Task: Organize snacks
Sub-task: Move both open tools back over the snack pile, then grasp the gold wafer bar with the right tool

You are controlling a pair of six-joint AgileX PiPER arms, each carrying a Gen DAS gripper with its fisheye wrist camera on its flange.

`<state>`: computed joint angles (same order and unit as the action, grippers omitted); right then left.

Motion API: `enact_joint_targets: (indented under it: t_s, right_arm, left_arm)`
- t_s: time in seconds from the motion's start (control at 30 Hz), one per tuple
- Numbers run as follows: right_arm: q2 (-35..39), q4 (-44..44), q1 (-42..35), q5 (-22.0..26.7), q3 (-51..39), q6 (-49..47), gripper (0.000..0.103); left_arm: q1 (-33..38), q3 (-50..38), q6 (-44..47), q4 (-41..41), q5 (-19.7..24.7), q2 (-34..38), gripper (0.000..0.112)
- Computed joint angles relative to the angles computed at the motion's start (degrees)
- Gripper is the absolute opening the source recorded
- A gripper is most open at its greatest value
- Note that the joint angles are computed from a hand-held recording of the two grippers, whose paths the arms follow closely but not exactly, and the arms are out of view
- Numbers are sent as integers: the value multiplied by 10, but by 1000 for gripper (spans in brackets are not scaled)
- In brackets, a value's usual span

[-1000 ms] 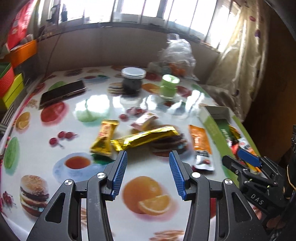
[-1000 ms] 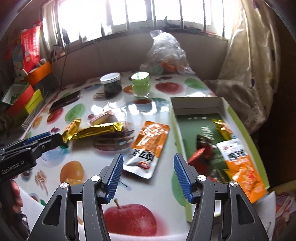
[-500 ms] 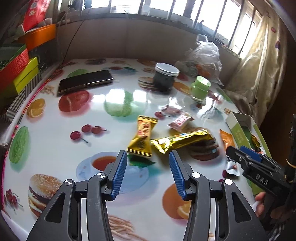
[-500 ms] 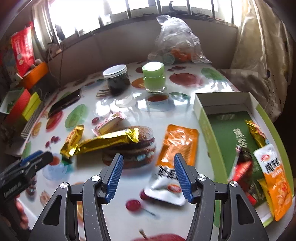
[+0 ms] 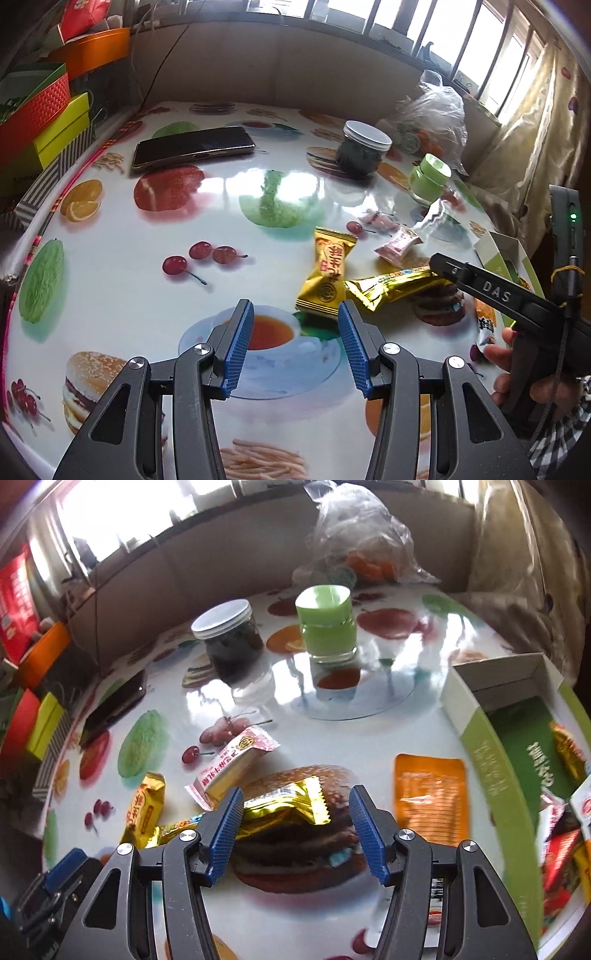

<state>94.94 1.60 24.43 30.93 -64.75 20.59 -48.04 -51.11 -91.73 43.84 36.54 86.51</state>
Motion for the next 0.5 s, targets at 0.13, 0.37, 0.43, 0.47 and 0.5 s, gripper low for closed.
enact_joint_targets:
  t_s: [0.13, 0.37, 0.43, 0.47, 0.5]
  right_arm:
    - [20, -7, 12, 9, -21, 4, 60]
    - [33, -53, 33, 13, -24, 33, 61]
    - [27, -48, 33, 9, -16, 21, 61]
    - [24, -48, 33, 10, -12, 17, 61]
    - [20, -49, 33, 10, -7, 14, 61]
  left_arm:
    - [12, 5, 7, -4, -8, -2, 49]
    - [26, 8, 21, -14, -28, 2, 49]
    - [30, 4, 34, -21, -30, 6, 49]
    - [32, 3, 40, -24, -32, 8, 49]
    - [34, 2, 44, -25, -34, 8, 49]
